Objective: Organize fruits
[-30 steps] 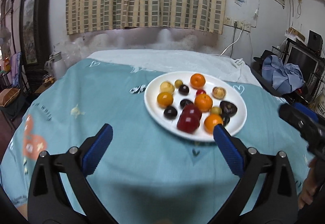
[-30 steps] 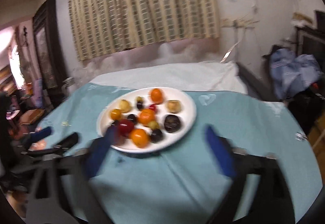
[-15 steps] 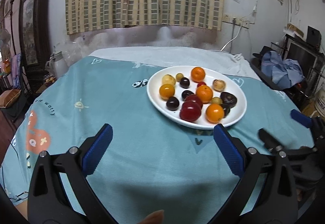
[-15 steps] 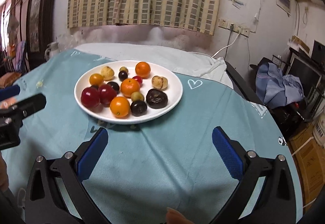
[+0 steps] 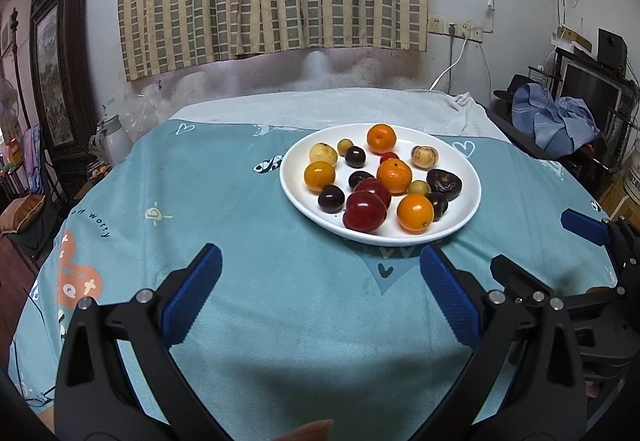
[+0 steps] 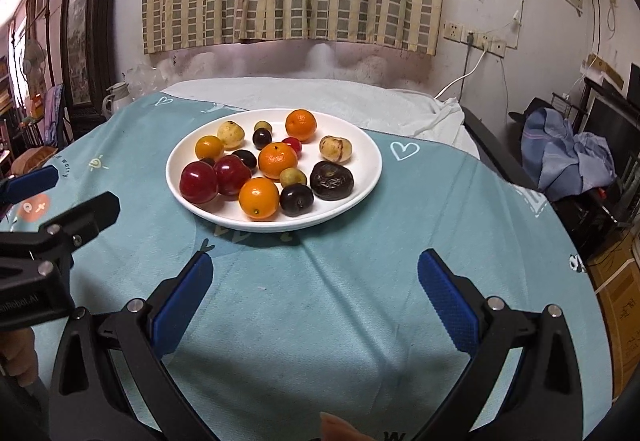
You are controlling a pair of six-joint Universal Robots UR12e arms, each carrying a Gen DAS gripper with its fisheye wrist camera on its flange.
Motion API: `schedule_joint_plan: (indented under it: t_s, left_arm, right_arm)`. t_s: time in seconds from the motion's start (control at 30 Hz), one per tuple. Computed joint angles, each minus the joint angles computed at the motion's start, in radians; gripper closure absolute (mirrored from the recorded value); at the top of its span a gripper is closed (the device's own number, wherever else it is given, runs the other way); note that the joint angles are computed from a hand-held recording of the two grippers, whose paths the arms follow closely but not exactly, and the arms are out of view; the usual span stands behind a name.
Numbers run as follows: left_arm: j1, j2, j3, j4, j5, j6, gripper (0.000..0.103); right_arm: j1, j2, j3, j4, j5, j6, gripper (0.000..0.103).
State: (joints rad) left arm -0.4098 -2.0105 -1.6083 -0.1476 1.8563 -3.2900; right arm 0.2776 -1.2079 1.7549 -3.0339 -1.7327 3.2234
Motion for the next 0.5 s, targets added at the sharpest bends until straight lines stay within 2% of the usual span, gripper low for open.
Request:
schedule_joint_plan:
  t_s: [0.3,0.43,0.5]
  left_arm:
    - [0.002,0.001,-0.001,-0.004,-0.02,-0.001,0.002]
    - [-0.007,-0.008,0.001,0.021,0.029,0.009,0.002]
    - [-0.005,-0.008,0.003,0.014,0.012,0.009,0.002]
  right_arm:
    - [0.0,-0.001,0.001,0.004,0.008,0.004,0.001]
    - [0.0,-0.001,0.0,0.01,0.008,0.004,0.001]
    - [0.001,0.0,-0.001,0.012,0.007,0.003,0.001]
